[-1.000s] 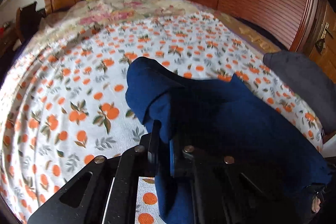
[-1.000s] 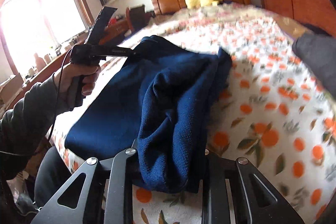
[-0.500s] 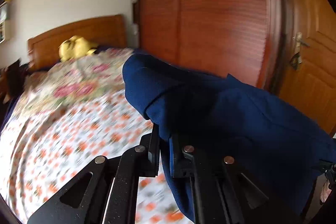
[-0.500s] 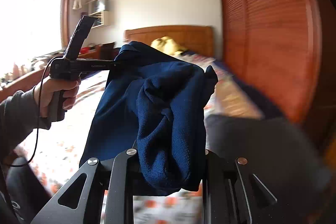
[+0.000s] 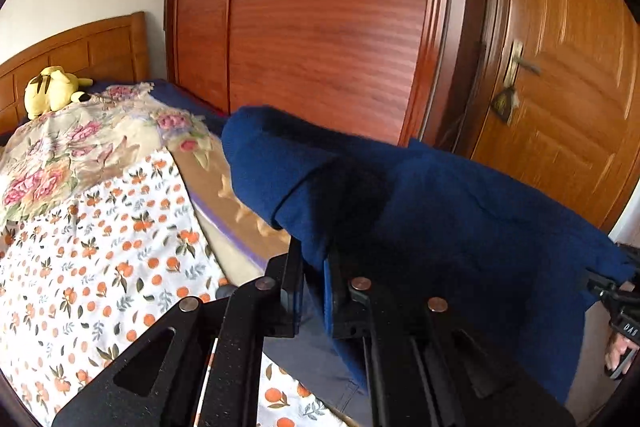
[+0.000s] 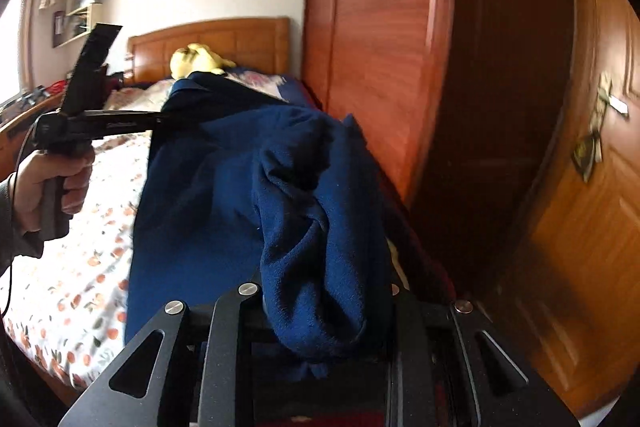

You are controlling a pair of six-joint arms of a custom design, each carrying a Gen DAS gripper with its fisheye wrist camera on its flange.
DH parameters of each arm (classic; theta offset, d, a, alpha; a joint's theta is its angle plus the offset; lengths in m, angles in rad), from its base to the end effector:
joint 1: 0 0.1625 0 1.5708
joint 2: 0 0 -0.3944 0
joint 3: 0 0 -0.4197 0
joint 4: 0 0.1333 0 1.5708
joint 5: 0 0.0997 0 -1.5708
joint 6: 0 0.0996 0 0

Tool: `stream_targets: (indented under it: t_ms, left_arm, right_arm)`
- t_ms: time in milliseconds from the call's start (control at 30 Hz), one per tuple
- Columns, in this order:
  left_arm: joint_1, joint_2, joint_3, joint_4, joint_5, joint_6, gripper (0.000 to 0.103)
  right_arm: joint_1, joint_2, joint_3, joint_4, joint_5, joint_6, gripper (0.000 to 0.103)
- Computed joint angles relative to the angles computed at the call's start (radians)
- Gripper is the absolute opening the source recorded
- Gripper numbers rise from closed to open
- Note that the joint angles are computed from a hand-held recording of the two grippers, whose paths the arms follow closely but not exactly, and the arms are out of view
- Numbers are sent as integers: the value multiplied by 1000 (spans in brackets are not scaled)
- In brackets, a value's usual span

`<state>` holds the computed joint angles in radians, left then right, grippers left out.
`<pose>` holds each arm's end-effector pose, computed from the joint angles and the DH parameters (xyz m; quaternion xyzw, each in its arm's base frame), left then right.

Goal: Fold large clothes

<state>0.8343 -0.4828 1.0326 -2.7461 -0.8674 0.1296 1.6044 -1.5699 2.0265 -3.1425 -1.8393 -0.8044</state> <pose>-0.4127 -0.7495 0.1231 0.2786 0.8553 -0.3736 0.2265 0.1239 -0.5033 0.4191 0.2774 -0.7970 0.4432 0.3024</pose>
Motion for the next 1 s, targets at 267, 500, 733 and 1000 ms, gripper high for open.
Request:
stream_targets:
  t_ms: [267,500,733,1000]
  left_arm:
    - [-17,-62,131,-49,20,71,43]
    - [-32,-188,337,-165,-20,97,88]
    - [-58,-299,520,-242,-15,71,89]
    - [-111,-446,733,-334,26,88,90]
  right_arm:
    - [68,95,-43,-163,-192,52,67]
    - [151,115,-46,-271,-215,26,67]
    - [114,72,-35,-55,-150,50,67]
    - [62,141,-135,105,-301,182,62]
